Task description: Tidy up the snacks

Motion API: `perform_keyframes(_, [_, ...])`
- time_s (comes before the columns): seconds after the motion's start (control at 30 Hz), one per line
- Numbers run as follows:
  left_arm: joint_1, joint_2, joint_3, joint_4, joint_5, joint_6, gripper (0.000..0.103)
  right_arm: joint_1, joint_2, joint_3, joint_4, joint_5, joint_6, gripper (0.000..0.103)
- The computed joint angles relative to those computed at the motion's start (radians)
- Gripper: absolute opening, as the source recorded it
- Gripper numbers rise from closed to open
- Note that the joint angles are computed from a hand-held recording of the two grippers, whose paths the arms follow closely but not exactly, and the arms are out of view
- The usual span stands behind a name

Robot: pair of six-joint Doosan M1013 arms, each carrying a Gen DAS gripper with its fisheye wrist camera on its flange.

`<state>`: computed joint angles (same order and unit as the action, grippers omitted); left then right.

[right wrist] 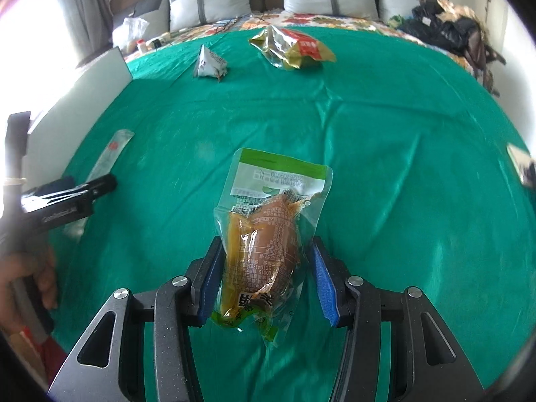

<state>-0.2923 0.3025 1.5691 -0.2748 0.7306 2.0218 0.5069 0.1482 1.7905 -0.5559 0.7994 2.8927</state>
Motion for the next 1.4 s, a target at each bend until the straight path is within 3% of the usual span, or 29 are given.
perform_keyframes(0.03, [0.001,-0.008,0.005,-0.017,0.002,0.027,0.05,-0.001,-0.015,0.015,0.012,-0.017,0.01,0.052])
perform_keyframes(0.1, [0.007,-0.012,-0.002,-0.054,0.043,0.077,0.019,-0.01,-0.039,0.041,0.036,-0.066,0.036,0.052])
perform_keyframes(0.2, [0.052,0.004,-0.03,-0.218,0.176,0.117,0.018,-0.032,-0.076,0.091,0.089,-0.19,0.098,0.052])
perform_keyframes(0.33, [0.115,-0.005,-0.02,-0.399,0.285,0.14,0.018,-0.09,-0.119,0.191,0.309,-0.53,0.079,0.052])
perform_keyframes(0.37, [0.131,-0.009,-0.017,-0.439,0.31,0.141,0.018,-0.093,-0.121,0.195,0.32,-0.551,0.078,0.052])
perform_keyframes(0.53, [0.206,-0.038,-0.022,-0.607,0.393,0.169,0.018,-0.069,-0.083,0.108,0.336,-0.502,-0.036,0.052])
perform_keyframes(0.67, [0.27,-0.059,-0.054,-0.667,0.376,0.2,0.018,-0.037,-0.011,-0.046,0.42,-0.464,-0.278,0.052])
perform_keyframes(0.87, [0.35,-0.05,-0.118,-0.491,0.237,0.086,0.018,0.03,0.17,-0.38,0.614,-0.353,-0.745,0.052])
perform_keyframes(1.0, [0.378,-0.017,-0.151,-0.317,0.189,-0.03,0.019,0.074,0.301,-0.584,0.63,-0.24,-0.883,0.054])
perform_keyframes(1.07, [0.379,-0.004,-0.163,-0.21,0.182,-0.121,0.031,0.093,0.359,-0.666,0.62,-0.162,-0.914,0.067])
perform_keyframes(1.1, [0.391,-0.006,-0.148,-0.195,0.178,-0.137,0.053,0.098,0.393,-0.716,0.614,-0.099,-0.923,0.07])
perform_keyframes(1.13, [0.395,-0.008,-0.138,-0.19,0.168,-0.157,0.072,0.103,0.403,-0.725,0.618,-0.066,-0.932,0.07])
perform_keyframes(1.17, [0.403,-0.019,-0.119,-0.2,0.146,-0.165,0.078,0.104,0.409,-0.732,0.616,-0.047,-0.931,0.07])
perform_keyframes(1.3, [0.407,-0.054,-0.078,-0.241,0.095,-0.157,0.081,0.107,0.305,-0.561,0.508,-0.165,-0.853,0.075])
perform_keyframes(1.4, [0.371,-0.083,-0.066,-0.271,0.085,-0.121,0.081,0.105,0.209,-0.415,0.223,-0.194,-0.633,0.082])
